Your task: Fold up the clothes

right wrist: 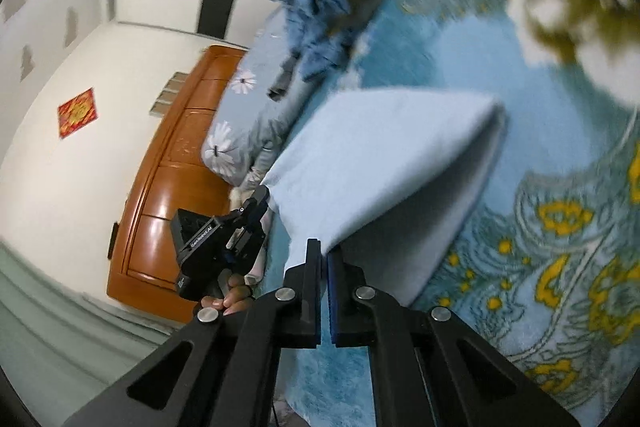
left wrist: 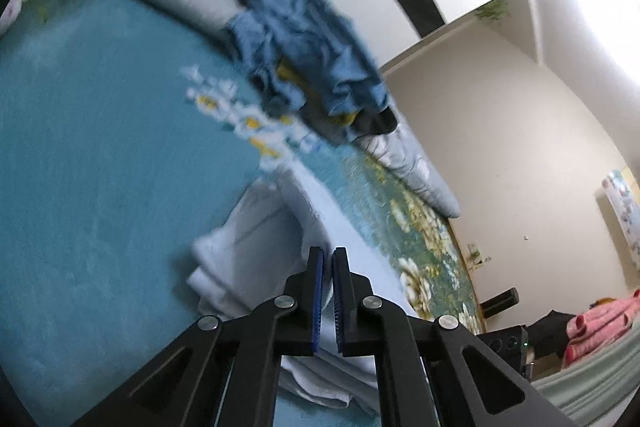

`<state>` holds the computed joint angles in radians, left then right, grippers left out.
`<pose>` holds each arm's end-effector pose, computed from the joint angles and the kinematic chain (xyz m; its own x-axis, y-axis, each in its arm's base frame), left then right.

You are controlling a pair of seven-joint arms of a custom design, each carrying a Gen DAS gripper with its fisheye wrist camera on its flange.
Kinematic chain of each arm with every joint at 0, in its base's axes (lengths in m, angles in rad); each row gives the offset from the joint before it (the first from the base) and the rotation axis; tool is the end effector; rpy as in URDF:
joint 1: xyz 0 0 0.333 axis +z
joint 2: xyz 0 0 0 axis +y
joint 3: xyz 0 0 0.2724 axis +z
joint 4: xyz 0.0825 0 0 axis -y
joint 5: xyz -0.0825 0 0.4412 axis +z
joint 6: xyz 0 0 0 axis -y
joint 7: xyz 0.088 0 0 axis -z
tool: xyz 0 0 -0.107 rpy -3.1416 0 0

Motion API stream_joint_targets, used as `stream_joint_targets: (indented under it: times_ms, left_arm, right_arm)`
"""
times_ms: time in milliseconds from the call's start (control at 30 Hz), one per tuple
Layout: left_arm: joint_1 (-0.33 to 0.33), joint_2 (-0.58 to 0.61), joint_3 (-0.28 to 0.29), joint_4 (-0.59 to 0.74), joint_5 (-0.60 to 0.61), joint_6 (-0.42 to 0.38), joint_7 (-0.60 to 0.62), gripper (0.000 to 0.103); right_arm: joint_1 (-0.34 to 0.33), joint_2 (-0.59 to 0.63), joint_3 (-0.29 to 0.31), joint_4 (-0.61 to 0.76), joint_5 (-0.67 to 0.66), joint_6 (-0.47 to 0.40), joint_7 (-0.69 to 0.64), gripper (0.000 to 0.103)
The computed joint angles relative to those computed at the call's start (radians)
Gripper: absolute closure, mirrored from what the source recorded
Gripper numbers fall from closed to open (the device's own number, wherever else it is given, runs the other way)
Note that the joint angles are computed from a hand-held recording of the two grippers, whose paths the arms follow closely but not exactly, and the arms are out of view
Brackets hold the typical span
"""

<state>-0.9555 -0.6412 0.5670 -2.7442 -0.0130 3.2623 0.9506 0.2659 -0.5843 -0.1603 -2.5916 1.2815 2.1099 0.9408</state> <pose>0.4332 -0.1841 0.4423 -0.0293 -0.6578 0.7526 -0.7025 -0.5220 -0.4837 0.4576 0.0975 0.4276 0.2193 -0.4194 -0.8809 -0.9449 0.1338 -0.2989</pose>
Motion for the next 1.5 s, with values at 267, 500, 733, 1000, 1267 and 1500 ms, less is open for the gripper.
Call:
stream_joint_targets:
  times_ms: [267,500,733,1000,1267,1500]
  left_arm:
    - [0.121,0.010,-0.091,-0.060,-0.089,-0.108,0.019,0.102]
    - [0.193,0.042,-0.190,-0.036,-0.155,-0.141,0.058,0.101]
    - [0.145,-0.043,-0.110,-0.100,-0.243,-0.101,0.089,0.065]
    - [-0.110,-0.015,0.133,-0.029,-0.257,-0.061,0.142,0.046]
    - [-0.264,0.016,0.264,0.027,-0.258,-0.013,0.160,0.049]
    - [-0.323,0.023,0.332,0.012,-0.215,0.074,0.049,0.084]
  right_arm:
    - [-0.001,0.027,0.023,-0.048,-0.086,0.032,0.055,0.101]
    - [0.004,0.009,0.044,-0.046,-0.136,0.070,0.057,0.101]
    - [-0.019,-0.071,0.040,-0.083,-0.225,0.138,0.065,0.094]
    - [0.004,-0.009,0.003,-0.072,-0.098,0.229,0.153,0.070]
    - [0.028,0.033,0.024,-0.043,-0.047,0.309,0.181,0.073]
    - [0.033,0.060,0.020,-0.026,-0.006,0.307,0.187,0.096]
